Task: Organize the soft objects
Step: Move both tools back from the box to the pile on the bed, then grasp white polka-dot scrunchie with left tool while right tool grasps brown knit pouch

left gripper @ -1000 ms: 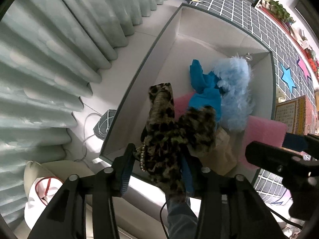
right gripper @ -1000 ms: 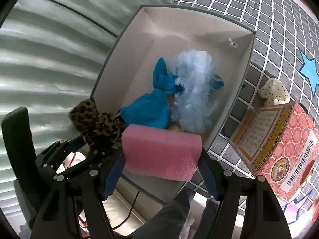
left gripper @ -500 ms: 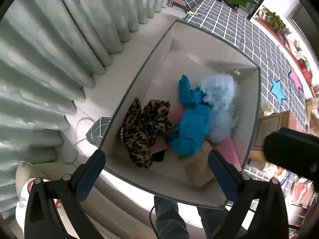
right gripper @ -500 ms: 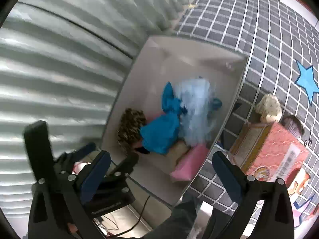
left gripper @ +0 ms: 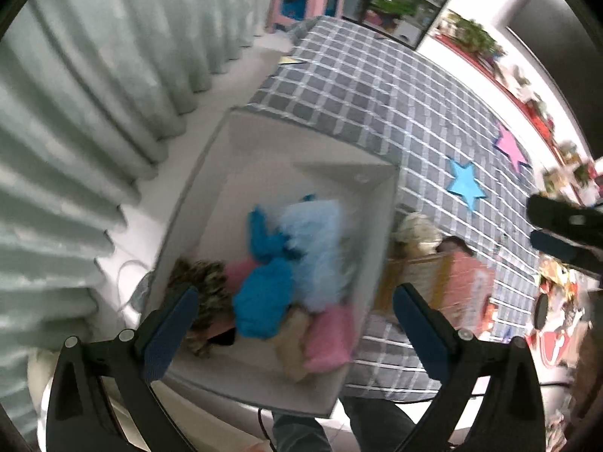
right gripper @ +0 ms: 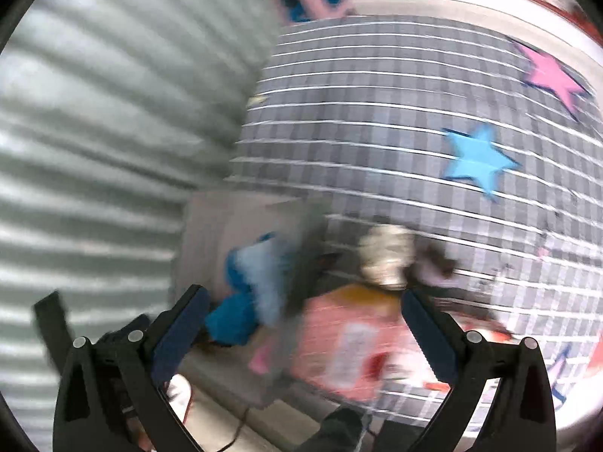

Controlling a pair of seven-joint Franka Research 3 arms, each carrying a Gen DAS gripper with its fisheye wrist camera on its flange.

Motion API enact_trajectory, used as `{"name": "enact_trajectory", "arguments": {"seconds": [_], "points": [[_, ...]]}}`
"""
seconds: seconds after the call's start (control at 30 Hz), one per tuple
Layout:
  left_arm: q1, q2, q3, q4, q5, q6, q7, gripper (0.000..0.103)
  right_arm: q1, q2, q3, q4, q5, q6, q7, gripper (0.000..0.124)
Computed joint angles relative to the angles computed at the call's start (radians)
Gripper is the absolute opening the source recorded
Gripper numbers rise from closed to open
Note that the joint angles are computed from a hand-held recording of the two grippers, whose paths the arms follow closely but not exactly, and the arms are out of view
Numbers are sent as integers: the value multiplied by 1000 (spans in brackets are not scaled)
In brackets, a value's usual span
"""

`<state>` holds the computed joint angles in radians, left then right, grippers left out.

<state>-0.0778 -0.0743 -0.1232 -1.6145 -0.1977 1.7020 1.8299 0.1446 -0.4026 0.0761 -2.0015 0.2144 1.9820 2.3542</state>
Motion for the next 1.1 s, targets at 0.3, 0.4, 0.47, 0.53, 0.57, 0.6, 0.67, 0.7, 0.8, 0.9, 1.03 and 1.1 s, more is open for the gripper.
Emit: {"name": "enact_trajectory", "arguments": {"seconds": [0.3,0.4,0.47,0.53,0.57,0.6,0.67,0.7,0.8,0.9,1.03,1.1], "points": [[-54,77,-52,108,11,-81,-38,103,-75,-113,-68,-273,75,-52,45,103],[-70,107,-67,144,37,-112,-51,103,-87,-101,-80,-331,114,-42,31,103],[-80,133,-74,178,47,-146,-63,103,-90,-86,-87,-353,139,-30,13,103],[-90,160,-82,212,59,-170,-84,103,-89,-62,-96,-367,170,-9,-12,103],[-96,178,-87,234,70,-183,-94,103,-88,-49,-98,-370,183,-3,-25,103],[-102,191,-92,251,82,-191,-100,103,-85,-31,-103,-371,202,7,-43,103],[-118,217,-102,284,110,-202,-109,103,-82,-12,-108,-377,230,27,-71,103],[-128,234,-108,306,126,-210,-113,103,-79,1,-111,-374,242,32,-91,102],[-157,289,-121,378,167,-236,-121,103,-74,19,-119,-379,279,44,-137,64],[-202,362,-134,470,223,-279,-134,103,-72,9,-138,-412,356,64,-183,50],[-270,450,-148,567,292,-323,-110,103,-99,-63,-154,-476,391,75,-210,48],[-312,512,-150,636,318,-376,-103,103,-125,-122,-161,-516,386,74,-201,48]]}}
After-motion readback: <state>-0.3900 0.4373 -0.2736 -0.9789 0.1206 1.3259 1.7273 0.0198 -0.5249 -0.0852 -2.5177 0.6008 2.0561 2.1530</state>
